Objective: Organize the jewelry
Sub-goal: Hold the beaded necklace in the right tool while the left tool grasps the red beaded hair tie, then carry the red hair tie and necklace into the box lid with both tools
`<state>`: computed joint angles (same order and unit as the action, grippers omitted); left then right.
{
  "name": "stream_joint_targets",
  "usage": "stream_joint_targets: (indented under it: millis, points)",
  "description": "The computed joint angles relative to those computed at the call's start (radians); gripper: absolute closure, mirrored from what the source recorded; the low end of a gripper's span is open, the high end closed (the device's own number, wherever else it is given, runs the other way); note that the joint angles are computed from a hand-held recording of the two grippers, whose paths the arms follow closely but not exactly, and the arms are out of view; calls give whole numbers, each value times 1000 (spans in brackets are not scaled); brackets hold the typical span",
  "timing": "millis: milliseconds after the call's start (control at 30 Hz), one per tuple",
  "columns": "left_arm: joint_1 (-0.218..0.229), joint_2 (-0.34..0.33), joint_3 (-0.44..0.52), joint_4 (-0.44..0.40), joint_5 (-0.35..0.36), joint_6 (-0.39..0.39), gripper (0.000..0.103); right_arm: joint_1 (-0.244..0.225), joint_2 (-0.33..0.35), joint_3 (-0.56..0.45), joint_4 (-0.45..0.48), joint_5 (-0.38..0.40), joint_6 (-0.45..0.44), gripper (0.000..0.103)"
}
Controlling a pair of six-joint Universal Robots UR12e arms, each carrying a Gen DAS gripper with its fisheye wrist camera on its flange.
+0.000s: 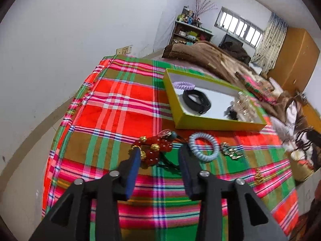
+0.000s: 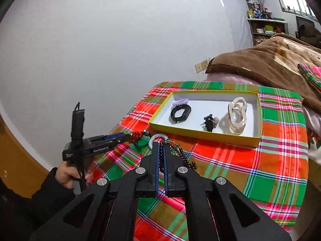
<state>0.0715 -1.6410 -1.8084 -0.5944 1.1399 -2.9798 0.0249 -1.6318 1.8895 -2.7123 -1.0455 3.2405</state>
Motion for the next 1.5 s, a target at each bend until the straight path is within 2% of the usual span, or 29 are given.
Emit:
stream_joint_targets:
  millis: [133, 300, 333, 433, 467, 667, 967, 1200, 1500]
  points:
    - [-18, -22, 20, -29, 38, 36, 59, -4, 2, -2, 9, 12, -4, 100]
    - [-40, -37, 31, -5, 91, 55, 60, -5, 7, -1, 12, 14, -3, 100]
    - [-39, -38, 31, -1, 90, 53, 63, -6, 7, 0, 13, 14, -2, 100]
    - [-35, -40, 27, 15, 93, 43, 89, -7, 8, 2, 14, 16, 0, 100]
    - [-27, -39, 25, 15, 64, 35, 93, -7, 7, 3, 15, 16, 0, 100]
    - [1, -23, -1, 62, -4, -11, 93, -7, 8, 5, 8, 14, 7, 100]
    - [23, 25, -26, 100, -56, -47, 94, -2, 5, 5, -19, -11, 19, 100]
    - [6, 45, -10, 87, -87, -35, 94, 2, 15, -14, -19, -53, 20, 100]
    - [-35, 2, 58, 56, -109, -22, 94, 1, 62, -78, 16, -89, -10, 100]
